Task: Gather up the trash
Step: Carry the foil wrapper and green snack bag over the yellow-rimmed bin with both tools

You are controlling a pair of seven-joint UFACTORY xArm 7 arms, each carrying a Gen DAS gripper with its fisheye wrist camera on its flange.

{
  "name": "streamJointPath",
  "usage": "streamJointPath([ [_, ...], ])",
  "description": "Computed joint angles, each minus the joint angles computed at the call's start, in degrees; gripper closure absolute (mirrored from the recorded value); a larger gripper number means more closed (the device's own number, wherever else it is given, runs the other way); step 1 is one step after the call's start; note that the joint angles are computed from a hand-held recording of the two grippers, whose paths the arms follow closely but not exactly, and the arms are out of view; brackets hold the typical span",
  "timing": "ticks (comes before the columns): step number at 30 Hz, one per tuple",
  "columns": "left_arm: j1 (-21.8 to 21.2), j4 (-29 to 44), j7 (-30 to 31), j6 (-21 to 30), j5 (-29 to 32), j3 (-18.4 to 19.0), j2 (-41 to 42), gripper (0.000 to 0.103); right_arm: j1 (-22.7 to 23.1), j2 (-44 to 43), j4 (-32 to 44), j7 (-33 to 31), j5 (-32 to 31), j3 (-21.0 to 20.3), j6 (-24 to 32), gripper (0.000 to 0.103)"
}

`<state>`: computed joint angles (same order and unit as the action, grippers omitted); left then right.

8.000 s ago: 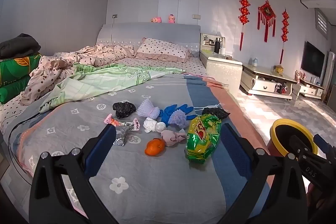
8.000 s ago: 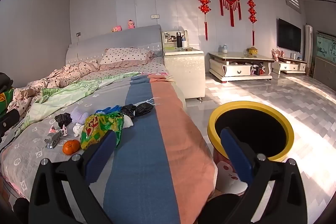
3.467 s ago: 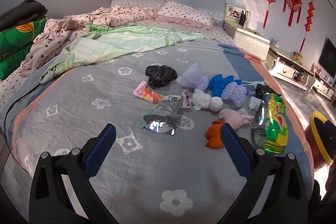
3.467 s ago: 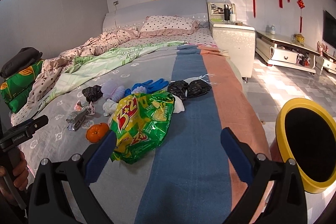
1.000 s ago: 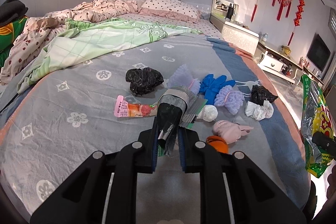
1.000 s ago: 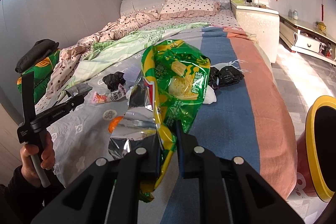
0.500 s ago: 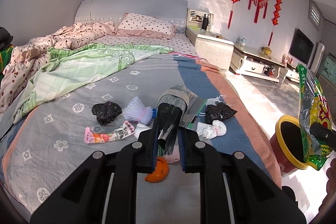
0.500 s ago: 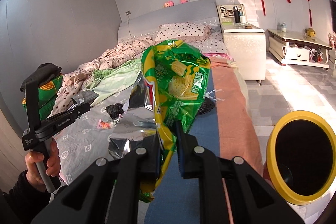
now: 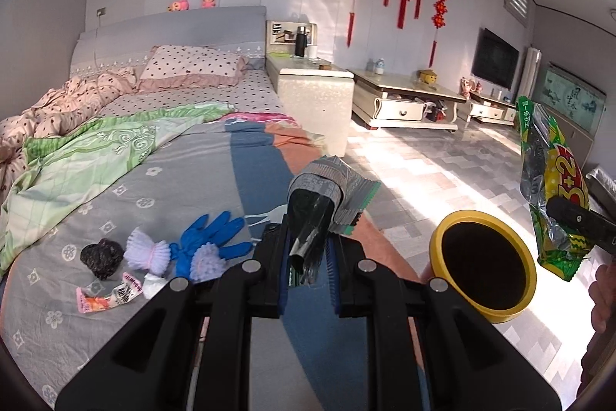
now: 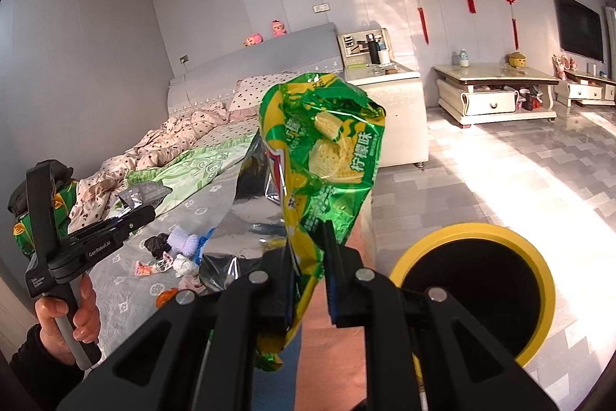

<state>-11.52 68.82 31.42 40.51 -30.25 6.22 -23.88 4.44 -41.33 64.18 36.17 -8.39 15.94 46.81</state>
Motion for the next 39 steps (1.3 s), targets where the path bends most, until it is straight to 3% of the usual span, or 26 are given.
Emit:
streamJointPath([
  [16, -6.8, 10.6, -5.3, 0.5, 1.3, -10.8, 12.1, 0.087, -7.3, -6.4, -5.2, -2.4, -1.5, -7.0, 2.4, 0.092],
  [24, -9.8, 12.6, -5.2, 0.4, -1.3, -14.3, 18.4, 0.087, -9.5, -7.3, -10.0, -2.5, -0.6, -9.2, 1.8, 0.092],
  [32, -11.5, 13.8, -7.4, 0.1, 0.2, -17.2, 23.2, 0.086, -13.8, -7.4, -13.2, -0.3, -2.1, -9.9, 3.1, 0.091],
  [37, -12.1, 14.1, -8.2, 0.1, 0.3, -18.1, 24.2, 0.075, -14.2, -7.5, -14.4, 0.8, -2.3, -10.0, 3.8, 0.091],
  [39, -12.2, 13.9, -8.3, -0.1, 0.0, -18.2, 24.0, 0.066, -14.1, -8.0, -14.7, 1.1, -2.3, -10.0, 4.0, 0.090],
])
